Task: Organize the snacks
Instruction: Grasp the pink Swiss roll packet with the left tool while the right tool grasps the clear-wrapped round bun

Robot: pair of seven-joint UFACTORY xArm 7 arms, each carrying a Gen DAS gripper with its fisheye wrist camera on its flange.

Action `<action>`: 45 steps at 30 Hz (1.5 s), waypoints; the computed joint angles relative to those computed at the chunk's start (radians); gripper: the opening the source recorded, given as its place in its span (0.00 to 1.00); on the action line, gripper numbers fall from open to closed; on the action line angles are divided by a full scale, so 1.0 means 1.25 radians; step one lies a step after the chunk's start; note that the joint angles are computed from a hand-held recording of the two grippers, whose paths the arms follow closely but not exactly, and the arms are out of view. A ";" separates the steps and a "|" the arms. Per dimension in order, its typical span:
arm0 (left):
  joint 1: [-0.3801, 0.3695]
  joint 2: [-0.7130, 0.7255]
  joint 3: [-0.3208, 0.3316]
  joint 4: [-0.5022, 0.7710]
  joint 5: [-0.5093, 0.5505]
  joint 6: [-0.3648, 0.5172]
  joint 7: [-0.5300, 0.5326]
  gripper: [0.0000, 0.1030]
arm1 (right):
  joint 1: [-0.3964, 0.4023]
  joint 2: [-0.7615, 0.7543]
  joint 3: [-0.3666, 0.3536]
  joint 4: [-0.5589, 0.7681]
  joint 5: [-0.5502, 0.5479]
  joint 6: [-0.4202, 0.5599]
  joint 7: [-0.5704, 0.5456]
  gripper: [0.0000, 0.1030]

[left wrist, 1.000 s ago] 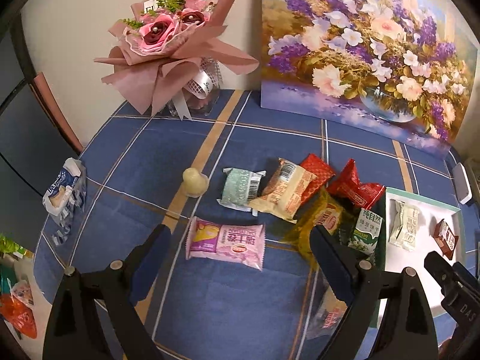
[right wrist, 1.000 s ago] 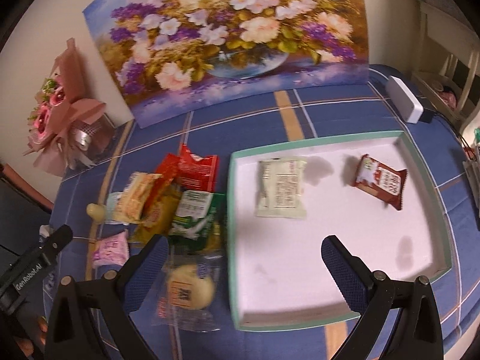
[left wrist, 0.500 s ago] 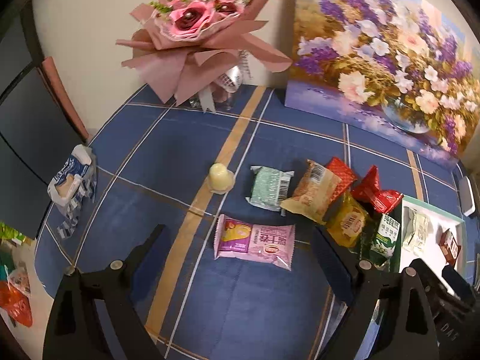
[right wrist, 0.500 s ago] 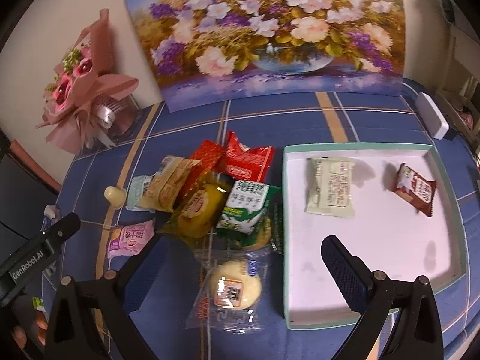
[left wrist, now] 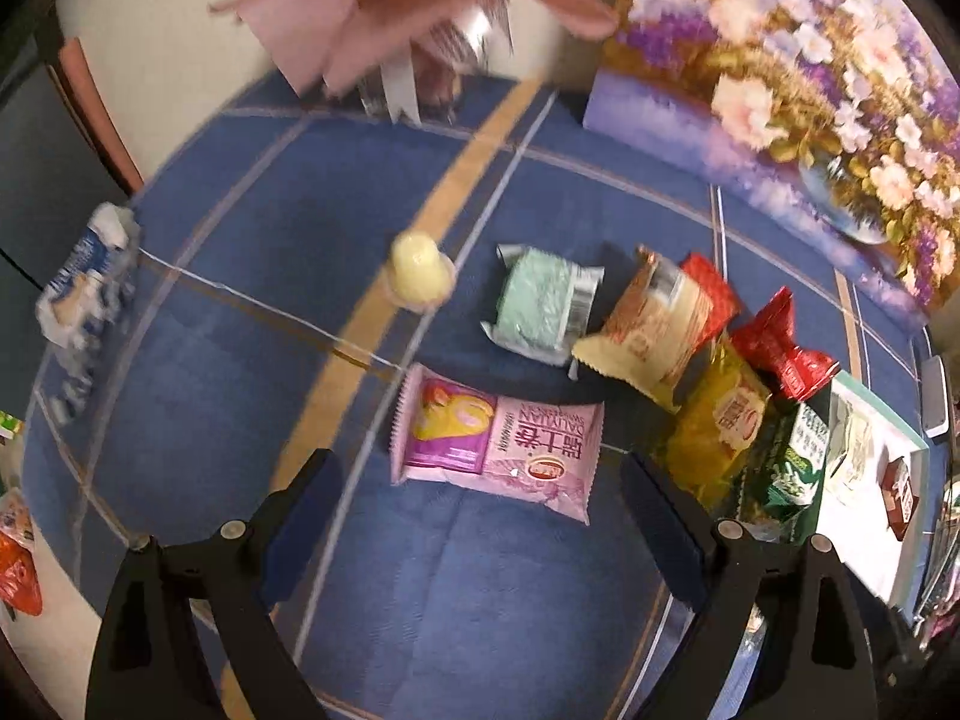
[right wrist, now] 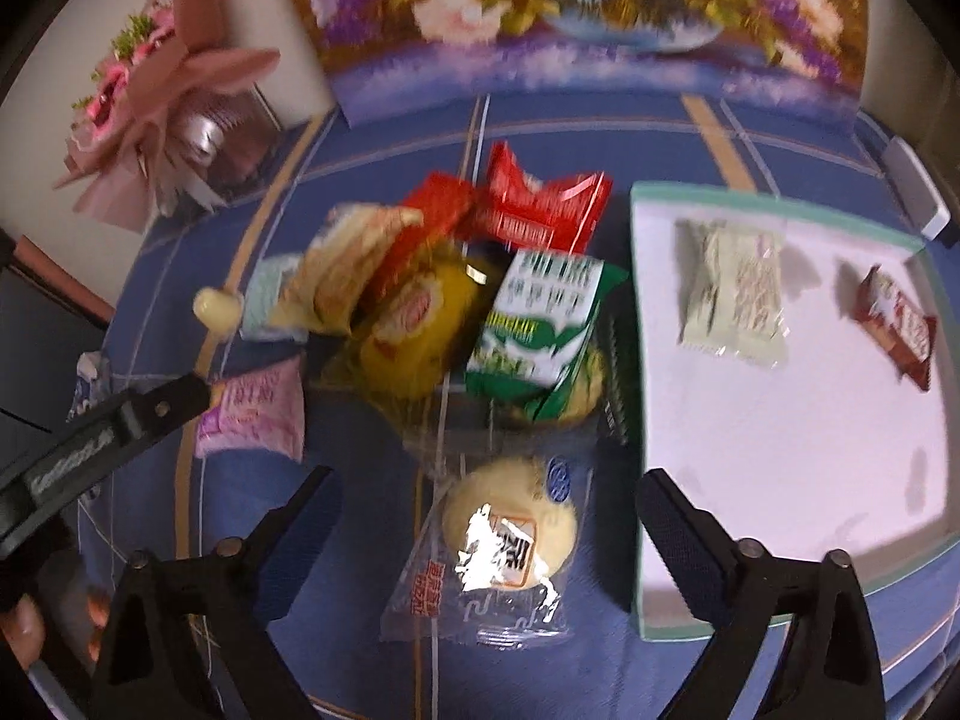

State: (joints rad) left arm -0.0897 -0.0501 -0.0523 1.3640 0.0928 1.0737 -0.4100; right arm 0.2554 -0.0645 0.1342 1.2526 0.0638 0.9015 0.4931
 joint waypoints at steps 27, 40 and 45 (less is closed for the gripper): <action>-0.018 0.109 0.006 0.013 0.031 -0.039 0.027 0.91 | 0.014 0.092 -0.001 0.042 0.047 0.089 -0.017 0.75; -0.041 0.124 -0.001 0.059 0.048 0.005 -0.012 0.81 | -0.015 0.048 -0.017 0.006 0.107 0.062 -0.068 0.56; -0.038 0.117 0.002 0.066 0.027 0.024 -0.026 0.79 | -0.023 0.033 -0.020 0.020 0.118 0.066 -0.084 0.56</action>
State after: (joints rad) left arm -0.1378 0.0967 -0.0504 1.4460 0.1268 1.1036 -0.4430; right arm 0.2267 -0.0235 0.1089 1.2779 0.2110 0.9842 0.3876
